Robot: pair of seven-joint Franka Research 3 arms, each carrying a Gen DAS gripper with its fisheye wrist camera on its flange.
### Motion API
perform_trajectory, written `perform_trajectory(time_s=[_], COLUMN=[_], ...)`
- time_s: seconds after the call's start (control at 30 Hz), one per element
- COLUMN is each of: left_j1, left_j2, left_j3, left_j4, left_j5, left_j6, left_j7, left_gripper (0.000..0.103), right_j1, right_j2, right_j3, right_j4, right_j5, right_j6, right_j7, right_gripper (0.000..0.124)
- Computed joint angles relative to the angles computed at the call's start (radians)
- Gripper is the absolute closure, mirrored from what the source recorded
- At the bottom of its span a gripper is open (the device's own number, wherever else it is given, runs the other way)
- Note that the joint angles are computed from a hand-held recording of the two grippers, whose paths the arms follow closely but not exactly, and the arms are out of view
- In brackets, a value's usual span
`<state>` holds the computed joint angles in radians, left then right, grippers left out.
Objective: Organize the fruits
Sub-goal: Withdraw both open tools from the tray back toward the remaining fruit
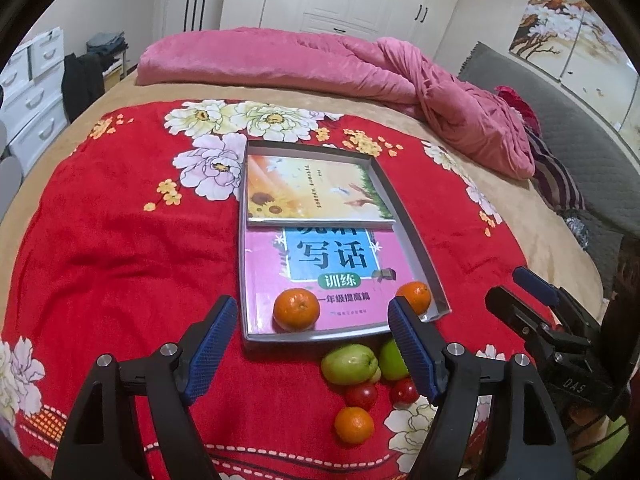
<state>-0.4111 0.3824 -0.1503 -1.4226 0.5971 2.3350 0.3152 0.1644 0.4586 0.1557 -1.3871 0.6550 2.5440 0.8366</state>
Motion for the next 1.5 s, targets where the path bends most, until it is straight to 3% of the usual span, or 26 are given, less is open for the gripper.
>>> perform_trajectory(time_s=[0.8,1.5], left_j1=[-0.012,-0.004], left_j2=[-0.001,-0.014], left_j3=[-0.019,-0.045], left_j4=[-0.018,-0.072], left_j5=[-0.040,-0.113], left_j6=[-0.025,-0.021], left_j7=[0.058,0.109], left_gripper=[0.024,0.024], right_j1=[0.013,0.033], right_j2=[-0.090,-0.115], right_j3=[-0.021,-0.041], right_j4=[-0.151,-0.197], right_j5=[-0.026,-0.080], right_j6=[-0.033,-0.099], right_j7=[-0.076,-0.076], right_gripper=[0.032,0.032])
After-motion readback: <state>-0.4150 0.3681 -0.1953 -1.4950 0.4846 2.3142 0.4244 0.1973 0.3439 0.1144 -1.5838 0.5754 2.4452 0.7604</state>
